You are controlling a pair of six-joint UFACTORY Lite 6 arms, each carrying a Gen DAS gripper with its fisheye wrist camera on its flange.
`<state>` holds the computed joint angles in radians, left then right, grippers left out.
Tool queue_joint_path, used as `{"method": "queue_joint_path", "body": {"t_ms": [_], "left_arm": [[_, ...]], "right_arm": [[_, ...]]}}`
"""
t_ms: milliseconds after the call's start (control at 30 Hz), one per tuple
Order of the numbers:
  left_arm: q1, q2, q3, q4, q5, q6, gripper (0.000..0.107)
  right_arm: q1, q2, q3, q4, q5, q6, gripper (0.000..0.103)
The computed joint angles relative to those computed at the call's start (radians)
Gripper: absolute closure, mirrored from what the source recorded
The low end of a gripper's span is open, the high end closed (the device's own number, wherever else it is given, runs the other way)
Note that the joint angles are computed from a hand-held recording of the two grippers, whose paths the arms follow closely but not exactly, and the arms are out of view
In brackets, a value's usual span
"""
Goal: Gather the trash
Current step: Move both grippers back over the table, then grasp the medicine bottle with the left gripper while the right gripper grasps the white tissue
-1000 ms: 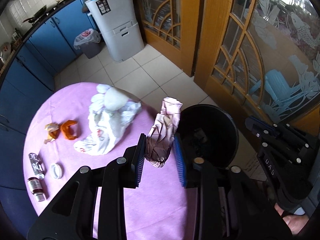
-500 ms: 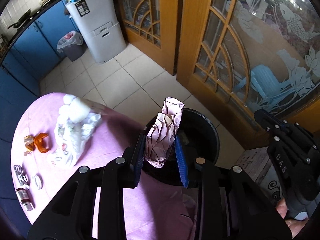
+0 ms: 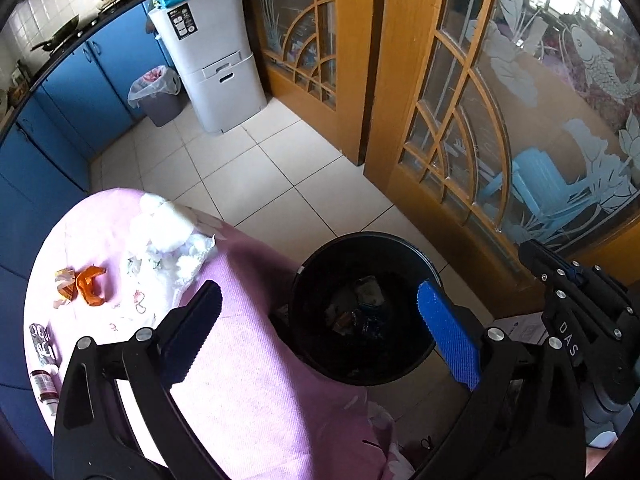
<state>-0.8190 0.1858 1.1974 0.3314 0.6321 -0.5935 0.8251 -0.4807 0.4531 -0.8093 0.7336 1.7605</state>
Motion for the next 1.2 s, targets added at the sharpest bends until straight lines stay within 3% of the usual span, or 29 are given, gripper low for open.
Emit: {"method": "queue_joint_path", "body": {"t_ms": [167,200,233,267,300,567,700,933,1200], "left_arm": [[0.024,-0.062,-0.055,-0.001,0.003,0.002,0.010],[0.026,-0.077,-0.069,0.009,0.002,-0.007,0.010],[0.030,-0.098,-0.087,0.024,0.003,-0.018,0.010],[0.039,-0.125,-0.110,0.037,0.004,-0.026,0.010],[0.049,-0.148,-0.129,0.038,0.003,-0.024,0.010],[0.198,-0.392,-0.300,0.041,0.029,0.025,0.010],[0.352,-0.529,-0.386,0.001,0.039,0.133,0.010],[0.808,-0.667,-0.476,-0.182,0.015,0.532,0.010],[1.371,-0.572,-0.489,-0.477,-0.075,1.095,0.010]], "right_arm": [[0.025,0.029,0.024,-0.010,-0.020,0.008,0.096],[0.034,0.030,0.027,-0.017,-0.022,0.023,0.086],[0.038,0.029,0.029,-0.023,-0.025,0.031,0.051],[0.045,0.025,0.030,-0.036,-0.033,0.045,0.028],[0.065,0.025,0.035,-0.059,-0.025,0.074,0.015],[0.159,0.207,0.208,-0.080,0.001,0.090,0.015],[0.197,0.349,0.345,-0.081,-0.009,0.066,0.015],[0.239,0.633,0.649,-0.059,-0.014,-0.025,0.015],[0.228,1.023,1.112,0.093,-0.024,-0.288,0.015]]}}
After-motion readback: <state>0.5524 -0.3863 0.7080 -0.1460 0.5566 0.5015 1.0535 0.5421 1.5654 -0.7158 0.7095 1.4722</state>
